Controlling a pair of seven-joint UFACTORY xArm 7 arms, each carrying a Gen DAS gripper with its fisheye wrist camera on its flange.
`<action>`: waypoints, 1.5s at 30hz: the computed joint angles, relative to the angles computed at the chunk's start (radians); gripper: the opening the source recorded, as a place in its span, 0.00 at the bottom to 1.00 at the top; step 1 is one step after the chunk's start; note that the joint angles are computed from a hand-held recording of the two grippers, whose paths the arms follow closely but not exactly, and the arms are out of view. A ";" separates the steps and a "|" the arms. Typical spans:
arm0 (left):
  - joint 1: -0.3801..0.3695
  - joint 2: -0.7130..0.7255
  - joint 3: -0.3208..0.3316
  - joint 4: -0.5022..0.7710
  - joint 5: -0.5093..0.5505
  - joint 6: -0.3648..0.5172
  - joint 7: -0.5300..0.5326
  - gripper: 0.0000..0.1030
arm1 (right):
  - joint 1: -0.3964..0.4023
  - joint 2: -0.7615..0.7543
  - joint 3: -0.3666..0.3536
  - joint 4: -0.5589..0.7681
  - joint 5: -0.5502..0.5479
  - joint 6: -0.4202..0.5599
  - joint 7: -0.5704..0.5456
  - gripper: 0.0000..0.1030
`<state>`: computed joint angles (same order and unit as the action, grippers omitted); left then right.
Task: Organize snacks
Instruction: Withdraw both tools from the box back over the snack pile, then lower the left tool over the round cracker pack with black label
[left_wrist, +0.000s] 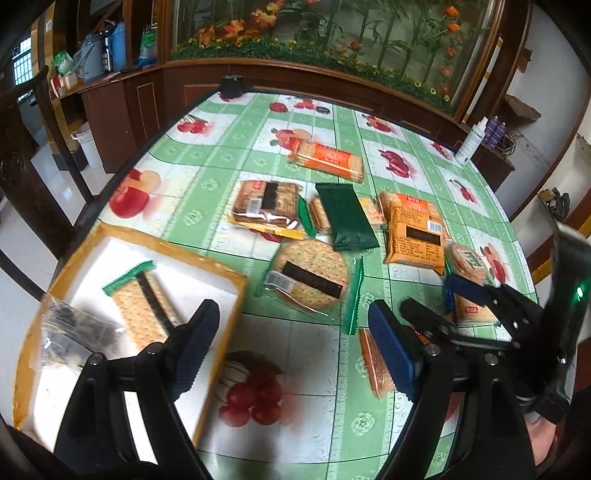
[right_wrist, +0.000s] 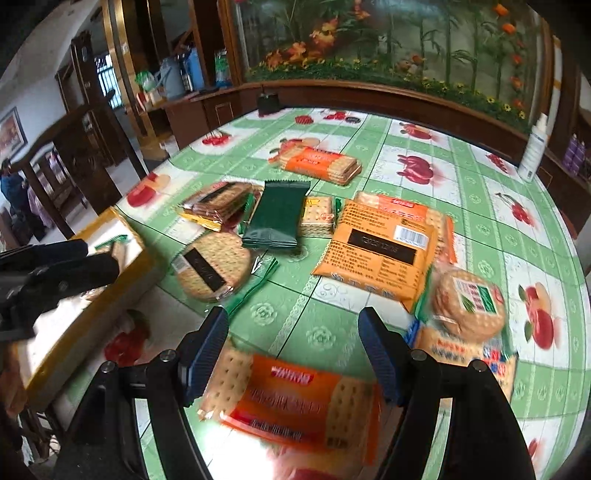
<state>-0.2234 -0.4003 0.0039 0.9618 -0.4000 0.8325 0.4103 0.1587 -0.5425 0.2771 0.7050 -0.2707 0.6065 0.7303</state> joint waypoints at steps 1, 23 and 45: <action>-0.002 0.004 -0.005 -0.001 0.003 0.002 -0.002 0.81 | 0.000 0.013 -0.004 0.005 0.002 -0.003 -0.005 0.71; -0.010 0.222 -0.102 0.109 0.064 -0.041 -0.370 0.81 | 0.001 -0.171 -0.064 -0.126 0.118 -0.006 -0.075 0.74; -0.049 0.361 -0.145 0.224 0.299 -0.039 -0.551 0.93 | -0.009 -0.240 -0.084 -0.197 0.199 -0.036 -0.108 0.75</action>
<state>-0.2728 -0.0390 -0.1410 1.1853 -0.1011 0.7937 -0.1410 0.1501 -0.7823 0.1932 0.5084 -0.0719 0.5705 0.6226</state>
